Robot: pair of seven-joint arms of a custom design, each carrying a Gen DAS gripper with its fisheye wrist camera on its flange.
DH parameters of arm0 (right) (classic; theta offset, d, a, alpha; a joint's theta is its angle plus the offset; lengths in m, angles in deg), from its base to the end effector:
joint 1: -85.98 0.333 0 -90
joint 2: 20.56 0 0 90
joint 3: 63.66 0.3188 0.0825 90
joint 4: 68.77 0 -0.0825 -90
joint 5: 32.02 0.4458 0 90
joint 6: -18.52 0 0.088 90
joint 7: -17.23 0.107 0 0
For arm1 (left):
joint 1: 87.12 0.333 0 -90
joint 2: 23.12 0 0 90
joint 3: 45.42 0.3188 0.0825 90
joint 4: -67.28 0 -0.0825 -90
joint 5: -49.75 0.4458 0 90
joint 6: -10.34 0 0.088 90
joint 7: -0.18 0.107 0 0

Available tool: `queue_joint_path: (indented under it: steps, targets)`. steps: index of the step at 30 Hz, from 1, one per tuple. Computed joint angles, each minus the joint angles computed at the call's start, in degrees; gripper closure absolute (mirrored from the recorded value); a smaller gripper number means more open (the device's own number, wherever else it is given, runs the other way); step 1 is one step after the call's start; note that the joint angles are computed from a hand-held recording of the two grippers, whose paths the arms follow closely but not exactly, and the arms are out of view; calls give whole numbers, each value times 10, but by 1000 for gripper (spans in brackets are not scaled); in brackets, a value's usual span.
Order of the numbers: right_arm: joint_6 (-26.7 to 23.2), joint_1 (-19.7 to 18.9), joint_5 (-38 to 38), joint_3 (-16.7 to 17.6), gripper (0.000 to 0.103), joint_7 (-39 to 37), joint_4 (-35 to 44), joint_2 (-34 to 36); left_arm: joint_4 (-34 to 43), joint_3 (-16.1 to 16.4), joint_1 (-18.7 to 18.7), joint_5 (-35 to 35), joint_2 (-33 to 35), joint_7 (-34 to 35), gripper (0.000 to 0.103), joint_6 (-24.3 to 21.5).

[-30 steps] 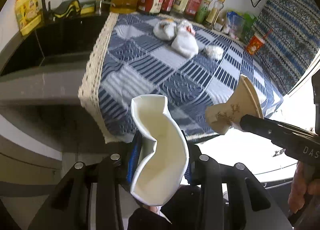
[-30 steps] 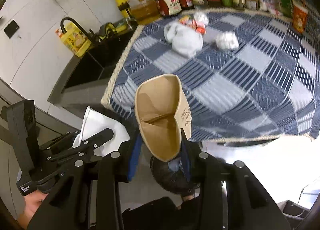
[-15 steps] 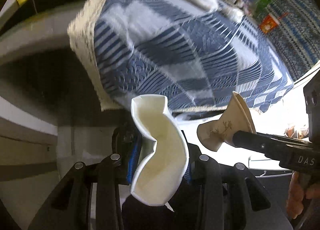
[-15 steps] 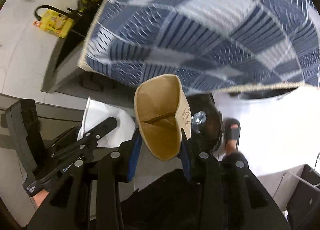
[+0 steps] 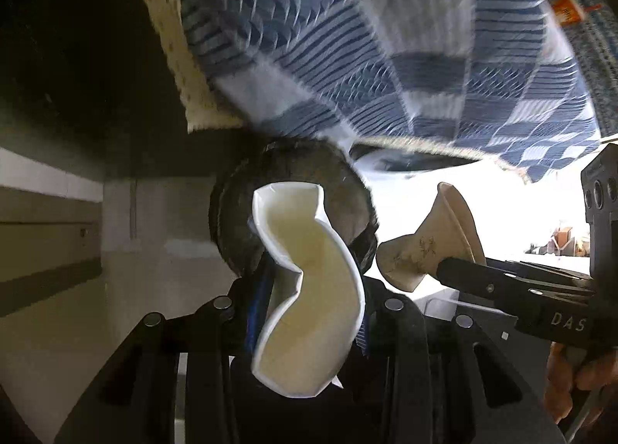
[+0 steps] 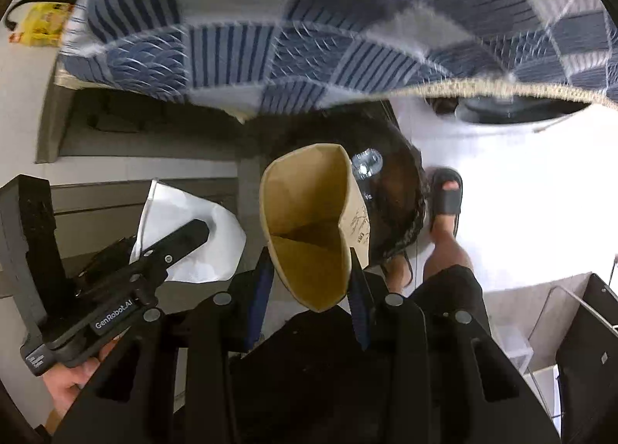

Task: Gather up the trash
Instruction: 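Carry both paper cups down toward the black trash bin, then open both tools over the bin to drop the white and brown cups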

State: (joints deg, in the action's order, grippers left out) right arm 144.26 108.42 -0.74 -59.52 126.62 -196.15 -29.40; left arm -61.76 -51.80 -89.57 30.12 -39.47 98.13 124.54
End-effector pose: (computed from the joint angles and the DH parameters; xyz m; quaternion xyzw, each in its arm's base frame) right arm 0.4984 0.2706 0.4291 -0.6268 0.7441 0.1837 0.1403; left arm 0.5154 -0.1027 0.4633 0.6450 -0.7509 0.1085 0.0909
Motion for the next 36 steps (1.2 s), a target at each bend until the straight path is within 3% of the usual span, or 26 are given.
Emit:
queue_joint_path:
  steps: [19, 26, 36]
  targets:
    - [13, -22, 37, 5, 64, -33, -7, 57, 2, -4, 0, -7, 81, -12, 72, 22]
    - [26, -25, 95, 3, 48, -23, -20, 52, 9, -3, 2, -9, 84, -8, 72, 14]
    - [25, -29, 76, -4, 47, 2, -30, 23, 15, -3, 2, -17, 79, -2, 69, 0]
